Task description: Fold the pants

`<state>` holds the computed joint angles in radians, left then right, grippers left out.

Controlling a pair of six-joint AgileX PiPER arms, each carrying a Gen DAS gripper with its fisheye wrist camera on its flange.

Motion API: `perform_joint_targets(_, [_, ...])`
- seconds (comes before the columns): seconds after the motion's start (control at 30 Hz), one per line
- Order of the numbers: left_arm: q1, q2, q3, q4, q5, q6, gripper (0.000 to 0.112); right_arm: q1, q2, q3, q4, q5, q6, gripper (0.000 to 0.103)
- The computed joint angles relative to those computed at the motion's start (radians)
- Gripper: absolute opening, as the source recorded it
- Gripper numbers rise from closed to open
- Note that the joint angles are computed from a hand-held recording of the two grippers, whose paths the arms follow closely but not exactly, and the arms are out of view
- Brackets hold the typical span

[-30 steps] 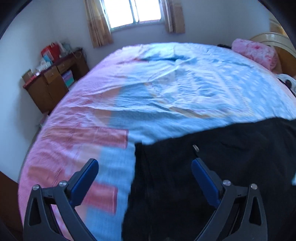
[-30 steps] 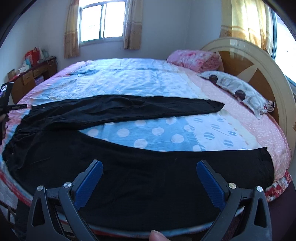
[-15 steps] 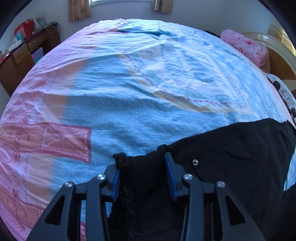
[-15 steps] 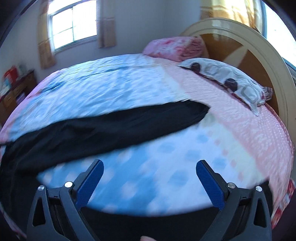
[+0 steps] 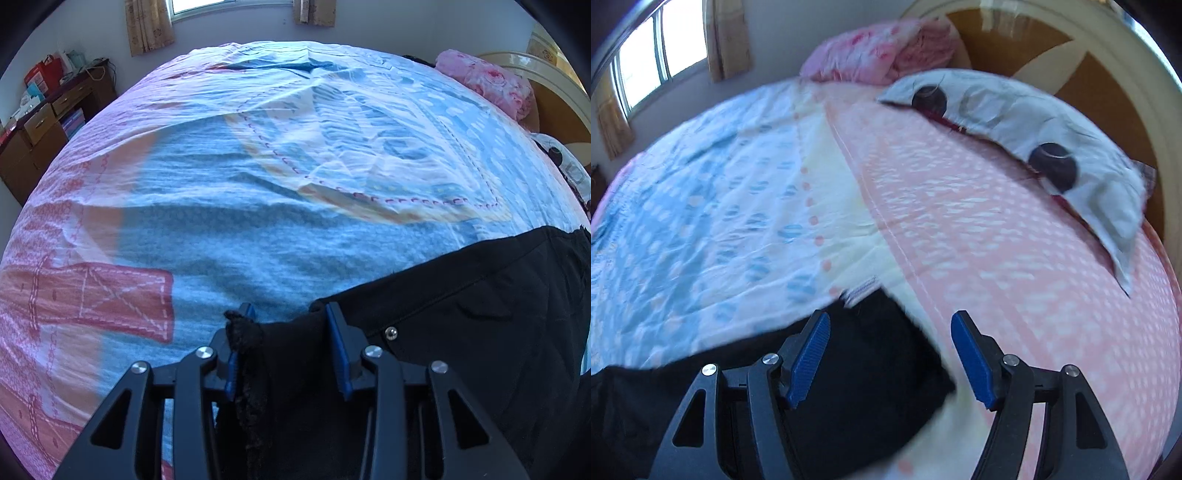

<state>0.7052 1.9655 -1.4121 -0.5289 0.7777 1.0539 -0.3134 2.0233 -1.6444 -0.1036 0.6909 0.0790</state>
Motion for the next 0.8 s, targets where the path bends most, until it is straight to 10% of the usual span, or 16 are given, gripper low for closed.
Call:
perform_joint_targets(0.23, [0.012, 0.002, 0.023, -0.076, -0.026, 0.069, 0.041, -0.012, 0.277, -0.374, 0.103, 0.255, -0.148, 0.069])
perform_joint_targets(0.37, [0.002, -0.008, 0.035, -0.068, -0.043, 0.073, 0.036, 0.015, 0.252, -0.316, 0.098, 0.22, -0.2, 0.028])
perform_joint_targets(0.43, [-0.002, -0.009, 0.016, -0.056, -0.012, 0.066, 0.025, 0.044, 0.203, -0.244, 0.033, 0.179, -0.175, 0.01])
perform_joint_targets(0.8, [0.239, -0.213, 0.058, -0.303, 0.274, 0.297, 0.022, -0.062, -0.42, 0.33, 0.247, -0.022, -0.464, 0.009])
